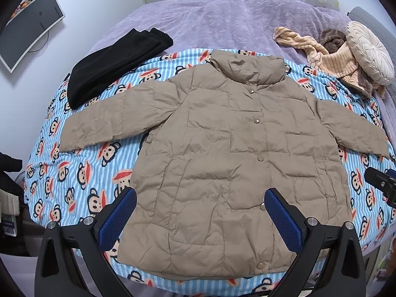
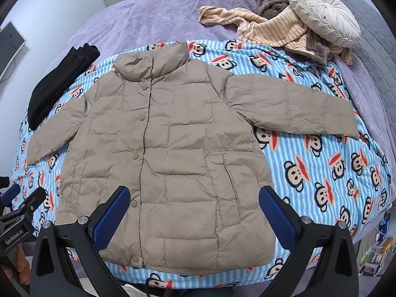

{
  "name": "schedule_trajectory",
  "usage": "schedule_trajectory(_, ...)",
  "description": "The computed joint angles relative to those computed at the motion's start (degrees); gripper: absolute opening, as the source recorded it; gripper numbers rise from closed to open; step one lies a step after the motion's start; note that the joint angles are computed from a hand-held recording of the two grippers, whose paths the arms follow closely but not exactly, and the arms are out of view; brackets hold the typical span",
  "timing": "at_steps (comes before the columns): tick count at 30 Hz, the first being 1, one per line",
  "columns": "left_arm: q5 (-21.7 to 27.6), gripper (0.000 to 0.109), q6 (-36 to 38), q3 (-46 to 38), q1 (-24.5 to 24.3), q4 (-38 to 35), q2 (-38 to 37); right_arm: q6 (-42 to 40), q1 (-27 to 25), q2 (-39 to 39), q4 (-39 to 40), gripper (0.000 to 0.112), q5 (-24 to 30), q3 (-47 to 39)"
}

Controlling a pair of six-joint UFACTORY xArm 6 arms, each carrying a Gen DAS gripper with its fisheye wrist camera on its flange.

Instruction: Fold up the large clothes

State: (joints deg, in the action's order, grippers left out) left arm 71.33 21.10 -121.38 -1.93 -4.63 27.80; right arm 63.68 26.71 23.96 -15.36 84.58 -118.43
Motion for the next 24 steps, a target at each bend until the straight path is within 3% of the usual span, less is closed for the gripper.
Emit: schedule_trajectory(24,0.1,0.103,0.4,0.1,0.2,-0.2,0.1,0.0,-0.1,0.4,0.0,0.103,0.2,-0.4)
